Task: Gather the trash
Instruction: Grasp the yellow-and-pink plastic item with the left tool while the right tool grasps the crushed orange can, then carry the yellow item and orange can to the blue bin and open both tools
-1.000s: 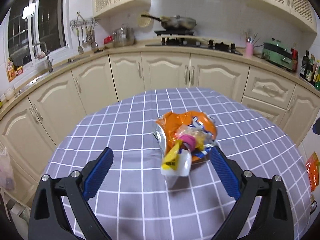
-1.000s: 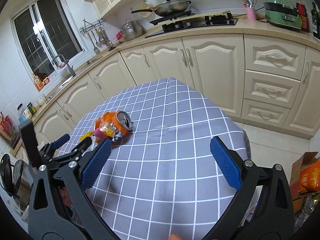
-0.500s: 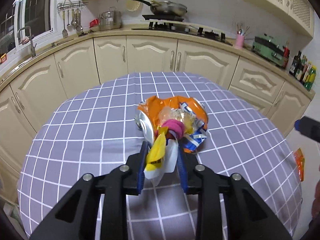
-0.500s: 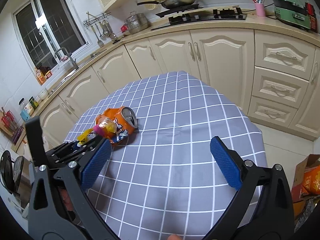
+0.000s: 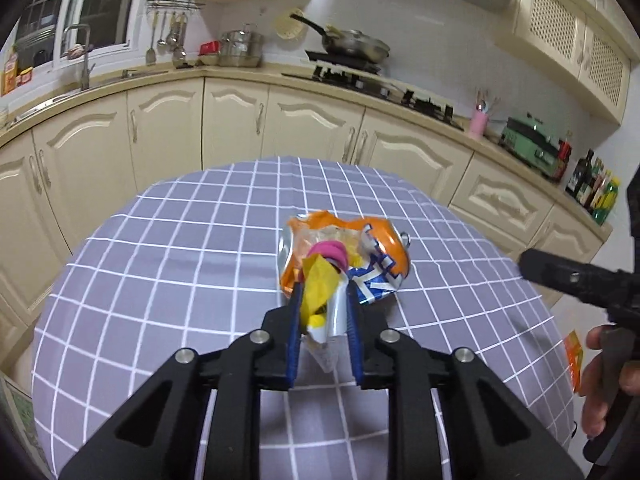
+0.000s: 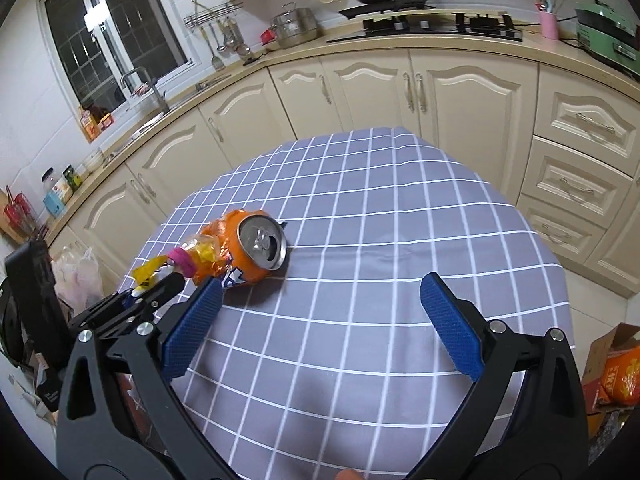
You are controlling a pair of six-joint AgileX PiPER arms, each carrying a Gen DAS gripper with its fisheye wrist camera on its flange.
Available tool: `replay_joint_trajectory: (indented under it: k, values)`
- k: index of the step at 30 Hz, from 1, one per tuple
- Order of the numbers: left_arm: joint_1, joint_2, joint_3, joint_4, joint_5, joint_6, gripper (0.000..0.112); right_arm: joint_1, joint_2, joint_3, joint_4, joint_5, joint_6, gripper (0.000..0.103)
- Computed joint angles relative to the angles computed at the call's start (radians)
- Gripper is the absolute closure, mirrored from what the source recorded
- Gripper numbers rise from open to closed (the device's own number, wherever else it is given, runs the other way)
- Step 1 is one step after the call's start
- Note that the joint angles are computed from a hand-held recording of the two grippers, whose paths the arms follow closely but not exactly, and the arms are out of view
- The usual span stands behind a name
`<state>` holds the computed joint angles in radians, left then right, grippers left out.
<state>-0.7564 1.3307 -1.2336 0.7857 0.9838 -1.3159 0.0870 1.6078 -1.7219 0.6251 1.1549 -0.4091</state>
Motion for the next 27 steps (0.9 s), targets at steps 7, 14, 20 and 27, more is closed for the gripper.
replay_joint_trajectory:
  k: [7,14,20,27]
  values:
    - [-0.13,-0.08,0.054,0.141,0.135,-0.158,0.095,0.098,0.015,-0.026,-0.049,-0.008,0.061,0.006]
    - [-0.16,-0.154,0.131,0.177,0.19,-0.266,0.095,0.237,0.082,-0.089,-0.127,-0.045,0.161,0.006]
    - [-0.182,-0.19,0.163,0.189,0.203,-0.297,0.095,0.304,0.218,-0.213,-0.222,-0.05,0.269,0.02]
    - [-0.207,-0.191,0.154,0.206,0.232,-0.31,0.095,0.286,0.202,-0.152,-0.168,-0.064,0.201,0.062]
